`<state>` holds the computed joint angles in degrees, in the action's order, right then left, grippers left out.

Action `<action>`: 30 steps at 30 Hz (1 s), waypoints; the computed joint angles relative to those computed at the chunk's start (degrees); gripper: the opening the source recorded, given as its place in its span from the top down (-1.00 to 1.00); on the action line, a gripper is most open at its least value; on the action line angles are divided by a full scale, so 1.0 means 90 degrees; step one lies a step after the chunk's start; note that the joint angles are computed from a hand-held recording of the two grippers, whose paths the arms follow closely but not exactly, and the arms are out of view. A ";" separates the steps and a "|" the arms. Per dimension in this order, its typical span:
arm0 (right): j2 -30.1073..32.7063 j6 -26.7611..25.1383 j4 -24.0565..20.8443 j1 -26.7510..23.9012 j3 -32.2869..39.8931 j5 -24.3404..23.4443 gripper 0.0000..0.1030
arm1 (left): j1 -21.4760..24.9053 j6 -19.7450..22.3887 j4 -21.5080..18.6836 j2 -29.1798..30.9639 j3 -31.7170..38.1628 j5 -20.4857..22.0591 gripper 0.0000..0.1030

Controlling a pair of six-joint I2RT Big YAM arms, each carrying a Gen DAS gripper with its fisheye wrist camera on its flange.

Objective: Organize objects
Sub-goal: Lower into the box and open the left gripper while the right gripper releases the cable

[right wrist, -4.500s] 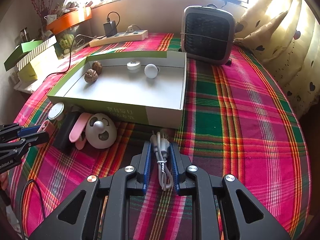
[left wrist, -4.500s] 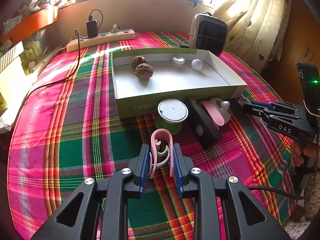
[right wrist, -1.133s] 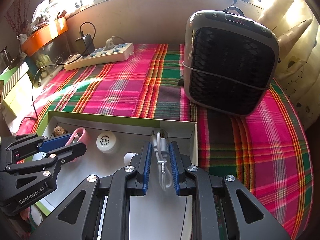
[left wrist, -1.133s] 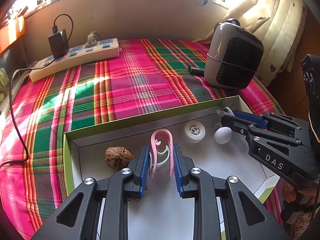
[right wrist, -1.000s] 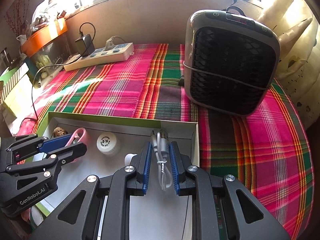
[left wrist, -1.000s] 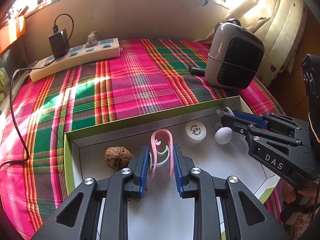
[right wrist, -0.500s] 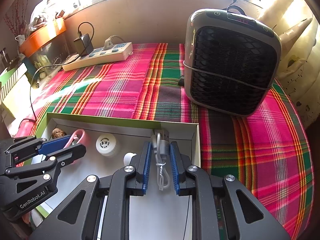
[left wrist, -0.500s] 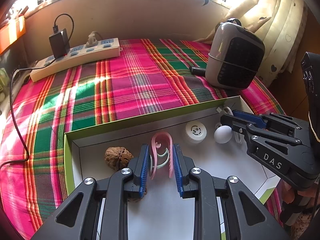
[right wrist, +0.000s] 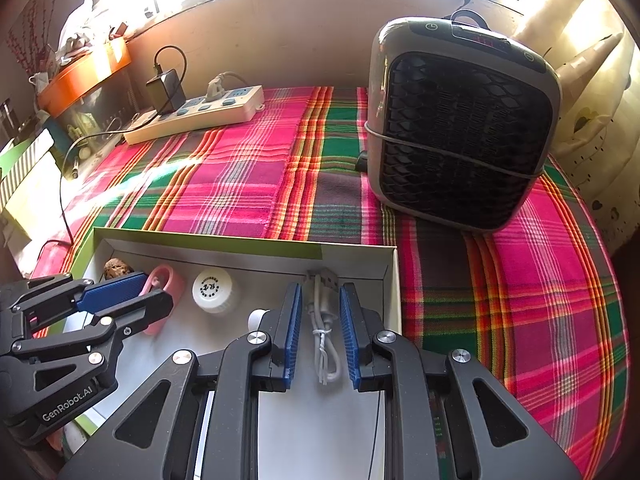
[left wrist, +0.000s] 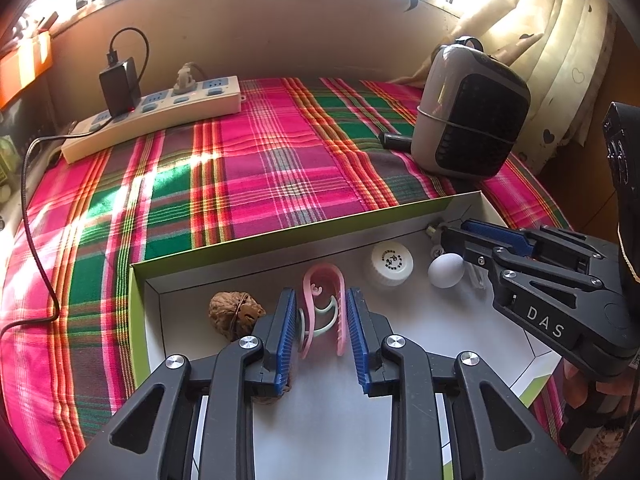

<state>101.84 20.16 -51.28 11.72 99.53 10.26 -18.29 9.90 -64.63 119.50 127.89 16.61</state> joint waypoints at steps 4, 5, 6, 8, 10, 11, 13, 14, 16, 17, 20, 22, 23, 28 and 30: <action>0.0006 0.0033 0.0002 0.0000 0.0010 -0.0007 0.59 | 0.0013 -0.0004 -0.0028 0.0014 0.0034 -0.0016 0.45; 0.0007 0.0049 0.0005 0.0003 0.0011 -0.0008 0.59 | 0.0007 -0.0008 -0.0033 0.0010 0.0031 -0.0003 0.43; -0.0004 0.0061 0.0010 -0.0003 -0.0003 -0.0018 0.58 | 0.0017 0.0000 -0.0031 0.0011 0.0031 0.0018 0.42; -0.0022 0.0080 0.0028 -0.0002 -0.0029 -0.0036 0.55 | 0.0023 -0.0007 -0.0016 -0.0005 0.0007 0.0016 0.41; -0.0037 0.0079 0.0038 0.0007 -0.0041 -0.0032 0.48 | 0.0025 -0.0009 -0.0013 -0.0020 -0.0012 0.0015 0.41; -0.0042 0.0081 0.0036 0.0011 -0.0038 -0.0025 0.44 | 0.0023 -0.0003 0.0007 -0.0031 -0.0030 0.0018 0.40; -0.0074 0.0090 0.0051 0.0011 -0.0070 -0.0020 0.41 | 0.0036 0.0033 0.0042 -0.0069 -0.0088 0.0030 0.39; -0.0088 0.0093 0.0063 0.0017 -0.0084 -0.0022 0.40 | 0.0040 0.0048 0.0082 -0.0109 -0.0148 0.0026 0.38; -0.0119 0.0093 0.0081 0.0026 -0.0122 -0.0016 0.40 | 0.0036 0.0074 0.0143 -0.0184 -0.0261 0.0010 0.37; -0.0139 0.0099 0.0091 0.0029 -0.0147 -0.0021 0.40 | 0.0051 0.0088 0.0165 -0.0208 -0.0302 -0.0001 0.37; -0.0196 0.0138 0.0126 0.0054 -0.0213 -0.0012 0.40 | 0.0042 0.0086 0.0222 -0.0316 -0.0445 -0.0045 0.37; -0.0244 0.0146 0.0146 0.0081 -0.0261 0.0003 0.40 | 0.0044 0.0102 0.0322 -0.0434 -0.0593 -0.0043 0.37; -0.0273 0.0137 0.0157 0.0092 -0.0286 0.0019 0.40 | 0.0059 0.0097 0.0357 -0.0480 -0.0642 -0.0024 0.37; -0.0477 0.0127 0.0280 0.0164 -0.0487 0.0083 0.39 | 0.0056 0.0085 0.0637 -0.0843 -0.1102 -0.0012 0.36; -0.0561 0.0142 0.0313 0.0192 -0.0568 0.0119 0.33 | 0.0048 0.0098 0.0715 -0.0966 -0.1256 -0.0011 0.36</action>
<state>96.79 21.44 -48.47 13.46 94.42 11.33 -17.86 10.79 -58.19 110.81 116.59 16.50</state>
